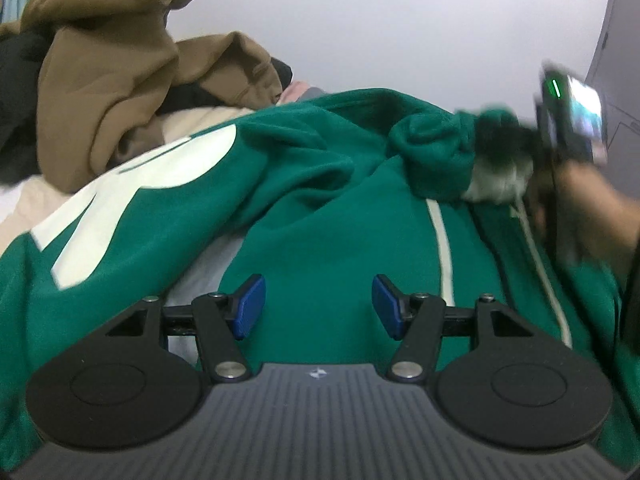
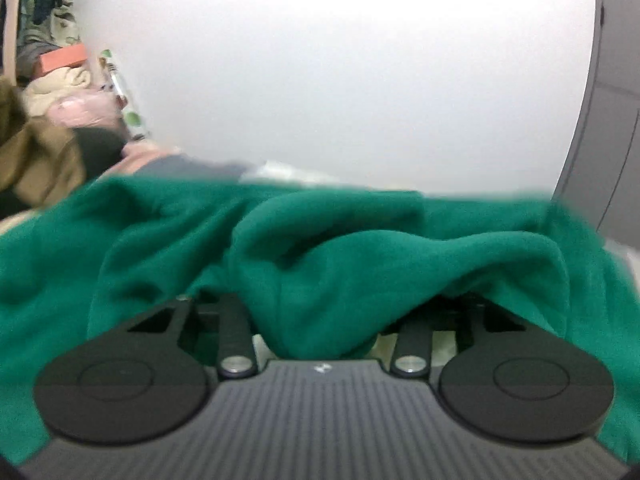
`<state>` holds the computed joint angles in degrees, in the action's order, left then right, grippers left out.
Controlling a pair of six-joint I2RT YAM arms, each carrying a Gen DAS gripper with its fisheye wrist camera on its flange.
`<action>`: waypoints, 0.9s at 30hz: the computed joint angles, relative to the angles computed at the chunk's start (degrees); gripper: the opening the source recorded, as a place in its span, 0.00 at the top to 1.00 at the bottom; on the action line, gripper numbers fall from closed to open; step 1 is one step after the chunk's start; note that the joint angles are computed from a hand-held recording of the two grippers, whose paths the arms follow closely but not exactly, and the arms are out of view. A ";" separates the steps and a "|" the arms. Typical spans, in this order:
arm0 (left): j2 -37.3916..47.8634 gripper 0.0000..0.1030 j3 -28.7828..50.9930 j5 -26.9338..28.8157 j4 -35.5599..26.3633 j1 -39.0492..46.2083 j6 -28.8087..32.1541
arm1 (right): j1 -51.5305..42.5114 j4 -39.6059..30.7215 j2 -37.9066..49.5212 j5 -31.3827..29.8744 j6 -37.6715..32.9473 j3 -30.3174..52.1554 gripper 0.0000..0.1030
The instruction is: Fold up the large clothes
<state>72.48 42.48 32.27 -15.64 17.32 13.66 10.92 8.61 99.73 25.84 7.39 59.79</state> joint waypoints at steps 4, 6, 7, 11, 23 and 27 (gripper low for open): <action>4.78 0.37 -0.50 -0.70 6.44 -3.12 -3.19 | -2.53 -4.56 8.37 0.56 -3.87 17.50 0.61; 6.33 0.37 -0.72 -0.04 9.09 -4.08 -4.38 | -3.57 -6.57 12.17 0.40 -5.21 26.40 0.61; 6.82 0.37 -1.13 0.25 10.75 -4.40 -5.16 | -4.04 -6.90 13.87 0.53 -5.98 29.95 0.61; 9.44 0.37 -3.35 -0.50 18.28 -5.95 -8.86 | -6.30 -7.47 19.10 0.94 -3.67 40.26 0.59; 9.63 0.37 -3.38 -1.06 18.27 -6.37 -9.21 | -8.05 -3.98 8.54 -5.33 -0.52 20.91 0.36; 7.63 0.37 -3.31 -1.23 16.03 -5.58 -7.93 | -6.86 -5.34 -0.97 -6.65 0.11 10.12 0.36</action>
